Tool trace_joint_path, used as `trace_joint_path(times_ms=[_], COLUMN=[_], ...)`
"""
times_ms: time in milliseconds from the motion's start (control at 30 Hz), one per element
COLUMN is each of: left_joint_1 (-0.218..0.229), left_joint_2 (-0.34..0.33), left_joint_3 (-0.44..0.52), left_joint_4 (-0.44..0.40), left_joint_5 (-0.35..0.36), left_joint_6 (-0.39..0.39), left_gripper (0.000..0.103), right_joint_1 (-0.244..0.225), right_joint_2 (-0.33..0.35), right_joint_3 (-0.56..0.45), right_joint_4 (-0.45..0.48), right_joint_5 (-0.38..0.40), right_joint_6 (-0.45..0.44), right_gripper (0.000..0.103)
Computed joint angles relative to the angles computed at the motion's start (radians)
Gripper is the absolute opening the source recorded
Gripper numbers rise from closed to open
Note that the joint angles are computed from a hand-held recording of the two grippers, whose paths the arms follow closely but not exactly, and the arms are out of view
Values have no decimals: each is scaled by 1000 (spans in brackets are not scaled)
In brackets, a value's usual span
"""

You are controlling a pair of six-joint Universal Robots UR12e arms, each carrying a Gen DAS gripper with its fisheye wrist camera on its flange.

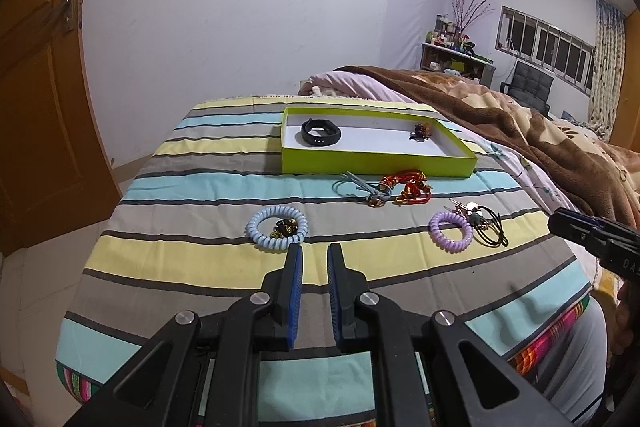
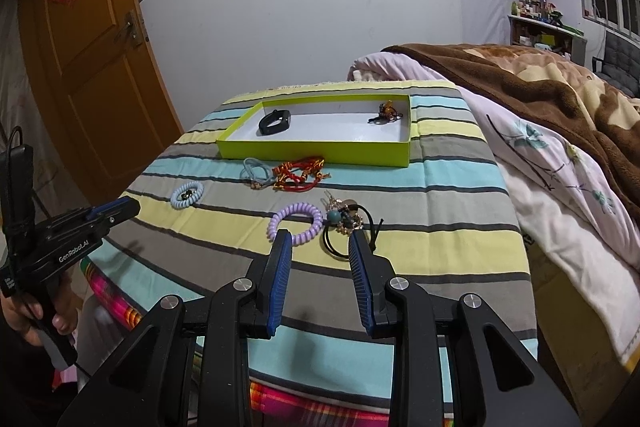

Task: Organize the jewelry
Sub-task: 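Move both grippers back out of the box toward the jewelry, then grasp the light blue coil hair tie with the left gripper while the right grasps the black beaded hair tie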

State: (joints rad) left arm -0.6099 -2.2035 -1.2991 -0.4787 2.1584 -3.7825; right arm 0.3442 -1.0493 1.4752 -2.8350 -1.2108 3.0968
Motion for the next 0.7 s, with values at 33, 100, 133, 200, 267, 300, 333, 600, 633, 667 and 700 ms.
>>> trace_joint_path(times_ms=[33, 100, 133, 200, 267, 300, 333, 600, 633, 667, 700], left_joint_1=[2, 6, 9, 14, 20, 22, 26, 60, 64, 68, 74], left_joint_2=[-1, -4, -5, -8, -9, -9, -11, -14, -15, -16, -19], left_joint_3=[1, 3, 6, 8, 7, 7, 7, 5, 7, 9, 12], left_joint_4=[-2, -7, -13, -25, -31, -35, -40, -71, -76, -81, -87], left_joint_5=[-1, -2, -5, -5, -6, -6, -5, -31, -37, -43, -53], left_joint_6=[0, -2, -5, -12, -20, -24, -28, -63, -68, -71, -74], left_gripper=[11, 11, 11, 11, 11, 11, 11, 12, 13, 14, 14], right_joint_1=[1, 2, 2, 2, 2, 2, 2, 2, 2, 1, 1], right_joint_2=[1, 6, 9, 16, 24, 27, 31, 70, 75, 81, 87], right_joint_3=[-1, -7, -11, -19, -30, -33, -38, -90, -97, -106, -115], right_joint_4=[2, 9, 14, 25, 37, 41, 46, 104, 114, 127, 142], right_joint_5=[-1, -6, -9, -15, -21, -24, -28, -61, -64, -65, -67], right_joint_6=[0, -2, -2, 1, 6, 7, 9, 17, 18, 19, 19], right_gripper=[30, 30, 30, 30, 30, 30, 30, 30, 30, 30, 30])
